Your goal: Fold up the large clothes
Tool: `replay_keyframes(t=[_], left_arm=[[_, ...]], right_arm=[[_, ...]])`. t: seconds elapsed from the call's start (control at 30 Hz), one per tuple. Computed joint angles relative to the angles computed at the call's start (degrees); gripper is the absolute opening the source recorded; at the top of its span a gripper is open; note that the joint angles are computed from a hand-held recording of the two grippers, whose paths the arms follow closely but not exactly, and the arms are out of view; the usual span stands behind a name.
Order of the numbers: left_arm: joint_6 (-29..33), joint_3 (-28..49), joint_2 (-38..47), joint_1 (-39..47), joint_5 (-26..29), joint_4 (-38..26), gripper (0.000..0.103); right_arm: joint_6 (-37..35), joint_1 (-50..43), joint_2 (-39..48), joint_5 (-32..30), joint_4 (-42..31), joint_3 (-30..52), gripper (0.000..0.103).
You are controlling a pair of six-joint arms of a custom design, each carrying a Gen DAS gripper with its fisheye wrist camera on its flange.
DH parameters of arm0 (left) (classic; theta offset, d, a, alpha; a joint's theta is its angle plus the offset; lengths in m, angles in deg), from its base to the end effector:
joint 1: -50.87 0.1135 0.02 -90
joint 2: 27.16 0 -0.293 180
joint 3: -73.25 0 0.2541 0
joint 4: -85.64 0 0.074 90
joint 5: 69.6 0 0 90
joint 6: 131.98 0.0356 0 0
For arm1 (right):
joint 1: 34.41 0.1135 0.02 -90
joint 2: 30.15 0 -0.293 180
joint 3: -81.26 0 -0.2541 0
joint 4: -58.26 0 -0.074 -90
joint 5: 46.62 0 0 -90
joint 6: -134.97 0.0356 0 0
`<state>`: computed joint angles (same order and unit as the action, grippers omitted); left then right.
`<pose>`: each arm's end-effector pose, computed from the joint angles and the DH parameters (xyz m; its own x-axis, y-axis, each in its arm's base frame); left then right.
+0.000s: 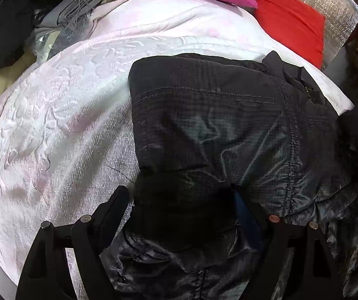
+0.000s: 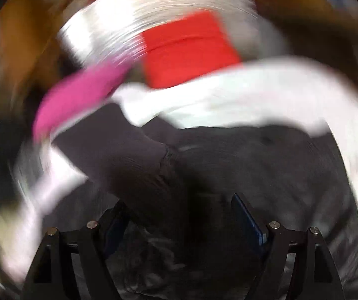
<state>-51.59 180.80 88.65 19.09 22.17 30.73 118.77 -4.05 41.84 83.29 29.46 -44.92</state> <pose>0.3807 -0.2371 0.2430 -0.8378 0.3227 -0.4404 0.4041 0.9090 -0.1025 0.2186 0.1016 0.2389 -0.1855 0.7450 -0.6408 0.6029 0.6012 0.5244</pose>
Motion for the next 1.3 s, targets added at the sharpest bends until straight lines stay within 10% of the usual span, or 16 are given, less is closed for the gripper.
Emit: replay_keyframes(t=[0.13,0.37,0.47,0.8,1.0,1.07,1.13,1.3], left_arm=[[-1.7,-0.4,-0.5,-1.0,0.2,0.5,0.084],[-0.3,-6.5,-8.2,-0.6,-1.9,10.3,0.084],[-1.4,-4.2,-6.0,0.2,-1.6,8.5,0.084],[-7.1,2.9,0.7,6.4,5.5,3.2,0.084],[-5.5,5.8,4.2,6.7,13.5,0.6,0.084],[-5.1,6.9,5.2,5.9,17.2,-0.3,0.084],[-5.0,6.7,5.4,5.4,19.3,0.4,0.057],[-4.0,6.2,4.9,3.1,14.5,2.0,0.052]], right_arm=[[8.6,-4.5,-20.3,-6.3,5.3,-15.3,0.082],[14.9,6.0,-45.0,5.8,-19.3,-14.5,0.082],[6.4,-5.0,-51.9,-6.3,-20.1,-15.0,0.081],[-11.2,-37.2,-45.2,-40.8,-13.6,-20.7,0.076],[-10.3,-29.3,-31.8,-40.9,-0.5,-22.4,0.072],[-9.5,-22.3,-27.5,-31.9,-2.4,-19.6,0.065],[-8.5,-20.8,-28.4,-30.1,-3.8,-19.4,0.053],[-7.0,-11.0,-26.4,-17.7,-10.3,-14.2,0.037]])
